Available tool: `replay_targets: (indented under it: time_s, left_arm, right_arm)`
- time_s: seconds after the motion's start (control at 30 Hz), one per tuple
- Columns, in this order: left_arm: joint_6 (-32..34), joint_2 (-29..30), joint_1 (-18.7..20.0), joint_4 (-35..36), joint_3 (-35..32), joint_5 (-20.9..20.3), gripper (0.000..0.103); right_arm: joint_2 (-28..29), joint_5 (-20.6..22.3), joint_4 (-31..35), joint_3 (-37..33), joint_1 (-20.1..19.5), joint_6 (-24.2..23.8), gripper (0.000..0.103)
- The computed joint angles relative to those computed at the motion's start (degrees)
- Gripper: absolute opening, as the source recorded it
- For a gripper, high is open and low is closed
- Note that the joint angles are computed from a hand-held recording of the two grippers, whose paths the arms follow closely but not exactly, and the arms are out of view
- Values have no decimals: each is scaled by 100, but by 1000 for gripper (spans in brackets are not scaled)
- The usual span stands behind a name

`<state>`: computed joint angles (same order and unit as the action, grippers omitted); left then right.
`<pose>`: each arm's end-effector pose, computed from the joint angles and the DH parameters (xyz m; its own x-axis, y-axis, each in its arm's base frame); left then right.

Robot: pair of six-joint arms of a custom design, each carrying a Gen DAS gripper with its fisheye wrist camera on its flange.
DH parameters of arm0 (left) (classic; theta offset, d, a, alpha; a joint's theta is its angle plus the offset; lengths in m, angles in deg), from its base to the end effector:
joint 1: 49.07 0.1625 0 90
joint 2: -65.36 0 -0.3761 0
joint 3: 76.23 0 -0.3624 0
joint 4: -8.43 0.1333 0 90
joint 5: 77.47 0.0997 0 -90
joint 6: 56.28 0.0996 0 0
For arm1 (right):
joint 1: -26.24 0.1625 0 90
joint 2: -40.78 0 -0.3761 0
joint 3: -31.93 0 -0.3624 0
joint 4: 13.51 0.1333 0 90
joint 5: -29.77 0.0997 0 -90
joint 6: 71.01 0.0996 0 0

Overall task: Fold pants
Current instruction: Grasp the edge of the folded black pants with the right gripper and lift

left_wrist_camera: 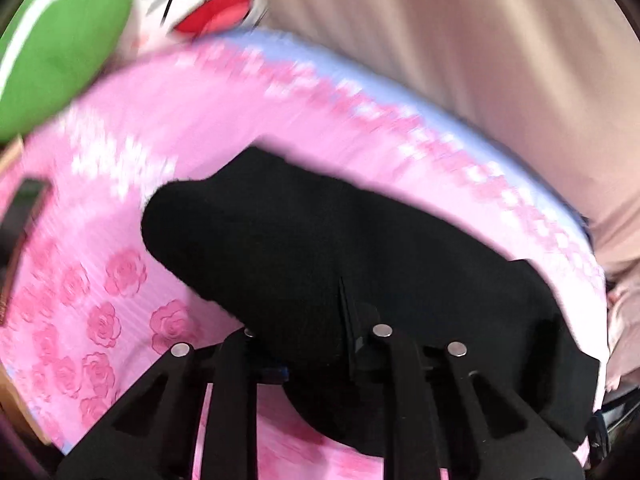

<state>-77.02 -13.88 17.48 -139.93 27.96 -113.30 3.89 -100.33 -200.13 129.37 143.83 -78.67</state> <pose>-0.0082 -0.5568 0.3853 -0.7860 -0.4364 -0.4379 0.0576 0.6536 -0.7546 0.3412 -0.5037 0.0698 -0.7961 -0.1135 0.5945 -0.4848 0.7076 -0.5141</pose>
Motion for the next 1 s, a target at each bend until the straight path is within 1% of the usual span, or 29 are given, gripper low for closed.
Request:
replay_targets:
  time_s: [0.03, 0.07, 0.1, 0.17, 0.2, 0.23, 0.27, 0.3, 0.33, 0.4, 0.43, 0.47, 0.53, 0.6, 0.67, 0.7, 0.73, 0.77, 0.8, 0.83, 0.9, 1.0]
  left_arm:
    - [196, -45, -267, -144, 88, 31, 17]
    - [341, -58, -448, -249, 140, -2, 17]
    - [549, -50, -741, -368, 219, -60, 17]
    - [856, 122, -1066, -460, 239, -113, 19]
    - [891, 257, -1179, -437, 227, -160, 21]
    - [868, 460, -1263, -315, 195, -218, 30]
    - [883, 664, -1284, -177, 143, -298, 49]
    - [839, 867, -1283, 91, 75, -341, 59]
    - [730, 1065, -1297, 418, 64, -363, 65]
    - [552, 1198, -1321, 640, 168, -399, 68]
    - [536, 1205, -1361, 656, 283, -390, 76]
    - [508, 1181, -1414, 646, 386, -304, 87]
    - [514, 1041, -1558, 552, 677, 17, 89]
    - [411, 846, -1696, 655, 902, 308, 91]
    - [194, 596, -1770, 896, 1057, 579, 93]
    - [45, 545, -1780, 1029, 1065, 689, 93]
    - [-151, 371, -1777, 1224, 1143, 811, 93]
    - [-279, 243, -1745, 1324, 1187, 913, 94]
    - [-363, 191, -1716, 1395, 1193, 973, 94]
    - [-530, 87, -1662, 1580, 1186, 1059, 94]
    - [-723, -60, -1550, 1756, 1181, 1149, 94]
    - [-1075, -430, -1409, 2159, 1233, 1192, 94]
  right_arm:
    - [-61, 17, -61, 85, -28, 24, 69]
    - [-165, 83, -135, 210, -74, 69, 69]
    - [-232, 114, -233, 306, -106, 88, 69]
    - [-358, 175, -415, 491, -174, 117, 72]
    - [-400, 198, -474, 561, -205, 114, 73]
    - [-431, 219, -507, 623, -235, 112, 73]
    - [-471, 237, -486, 688, -276, 117, 73]
    - [-498, 238, -464, 741, -312, 125, 73]
    - [-506, 224, -442, 767, -328, 148, 73]
    - [-577, 201, -456, 887, -375, 147, 73]
    - [-612, 156, -516, 951, -390, 136, 73]
    - [-644, 156, -526, 989, -399, 122, 73]
    - [-689, 203, -561, 1032, -400, 94, 73]
    - [-710, 361, -489, 983, -402, 56, 74]
    - [-713, 655, -346, 867, -413, 26, 74]
    - [-705, 868, -210, 770, -423, 20, 74]
    - [-672, 1115, -14, 629, -445, 23, 76]
    - [-611, 1325, 221, 445, -455, 39, 77]
    - [-469, 1541, 591, 127, -464, 39, 77]
    - [-388, 1633, 768, -35, -468, 39, 77]
    - [-56, 1920, 1326, -615, -510, 118, 77]
    - [384, 2119, 1891, -1316, -545, 307, 77]
